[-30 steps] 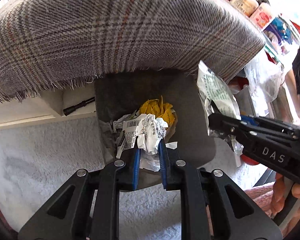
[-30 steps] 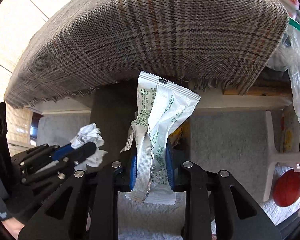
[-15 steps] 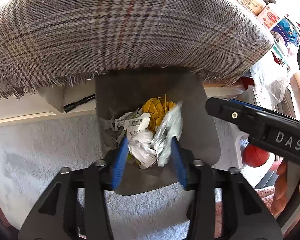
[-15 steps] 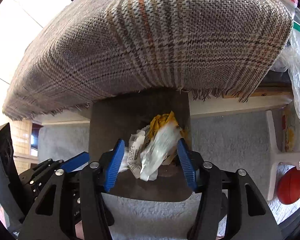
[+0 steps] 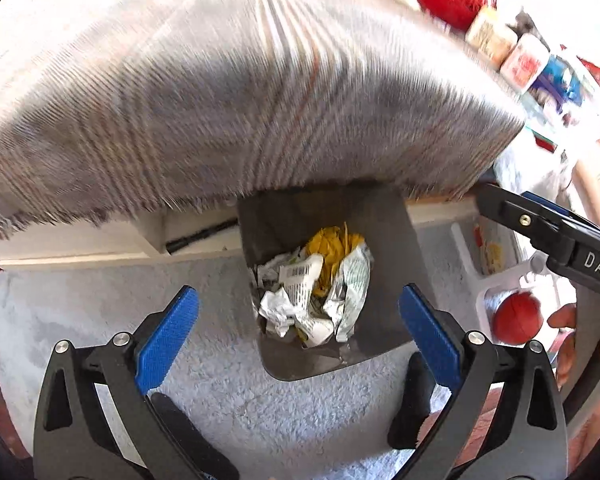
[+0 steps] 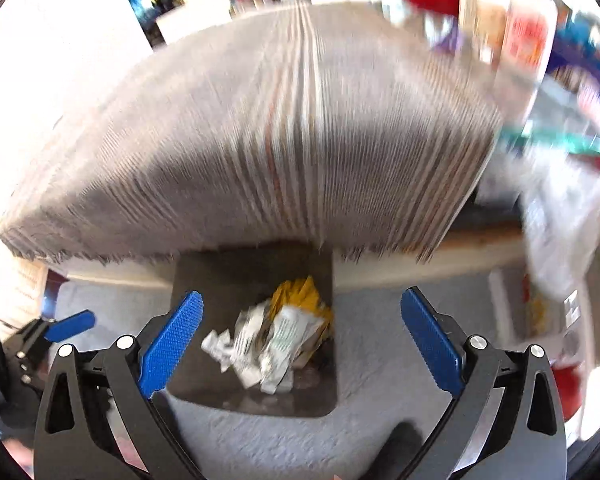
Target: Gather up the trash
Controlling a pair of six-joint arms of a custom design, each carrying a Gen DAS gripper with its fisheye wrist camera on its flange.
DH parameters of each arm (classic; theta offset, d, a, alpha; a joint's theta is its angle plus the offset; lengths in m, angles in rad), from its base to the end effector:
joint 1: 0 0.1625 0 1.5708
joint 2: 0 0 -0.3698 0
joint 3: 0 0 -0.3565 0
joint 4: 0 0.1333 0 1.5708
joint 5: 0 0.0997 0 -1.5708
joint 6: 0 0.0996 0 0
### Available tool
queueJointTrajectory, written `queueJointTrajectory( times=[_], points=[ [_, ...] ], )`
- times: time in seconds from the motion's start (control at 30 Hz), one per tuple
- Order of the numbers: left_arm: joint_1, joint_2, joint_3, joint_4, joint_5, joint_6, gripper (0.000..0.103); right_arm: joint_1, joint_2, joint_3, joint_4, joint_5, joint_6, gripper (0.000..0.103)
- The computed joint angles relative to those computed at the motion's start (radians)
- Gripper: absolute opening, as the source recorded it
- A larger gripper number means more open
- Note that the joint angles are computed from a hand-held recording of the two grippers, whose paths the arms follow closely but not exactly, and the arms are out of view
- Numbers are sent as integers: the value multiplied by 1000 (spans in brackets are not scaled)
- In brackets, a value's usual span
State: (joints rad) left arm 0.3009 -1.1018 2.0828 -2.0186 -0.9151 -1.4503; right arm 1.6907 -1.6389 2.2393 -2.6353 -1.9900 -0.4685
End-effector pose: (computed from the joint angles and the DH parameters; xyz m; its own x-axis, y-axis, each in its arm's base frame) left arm -0.3352 -0.3072 0.0774 -0.8092 -0.1513 -0.5677 0.1595 0.8734 -0.4602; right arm 0.1398 -0.3849 0.2933 -0.7803 -0.3370 0.5269 -0.5148 0.8245 -0.2350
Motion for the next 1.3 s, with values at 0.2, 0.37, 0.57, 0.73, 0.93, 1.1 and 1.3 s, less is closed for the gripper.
queueJointTrajectory(
  times=[0.2,0.37,0.57,0.73,0.93,1.1,1.3],
  points=[
    [-88,-75,-76,264,138,-104,95,39,-73,-44,-34,50,-52,100],
    [-139,-104,-153,448,281,-147,95,84,-81,-78,-123,73,-151,100],
    [-134,-94,-191,563,438,-231,95,91,-48,-74,-300,102,-163,100],
    [-134,-99,-122,501,452,-266,95,57,-46,7,-445,91,-193,100],
    [-148,-74,-130,549,457,-291,95,52,-47,18,-454,90,-189,100],
    [-148,-67,-136,578,466,-307,95,48,-43,12,-443,94,-163,100],
    [-151,-70,-125,549,466,-289,95,47,-46,18,-448,89,-173,100]
  ],
)
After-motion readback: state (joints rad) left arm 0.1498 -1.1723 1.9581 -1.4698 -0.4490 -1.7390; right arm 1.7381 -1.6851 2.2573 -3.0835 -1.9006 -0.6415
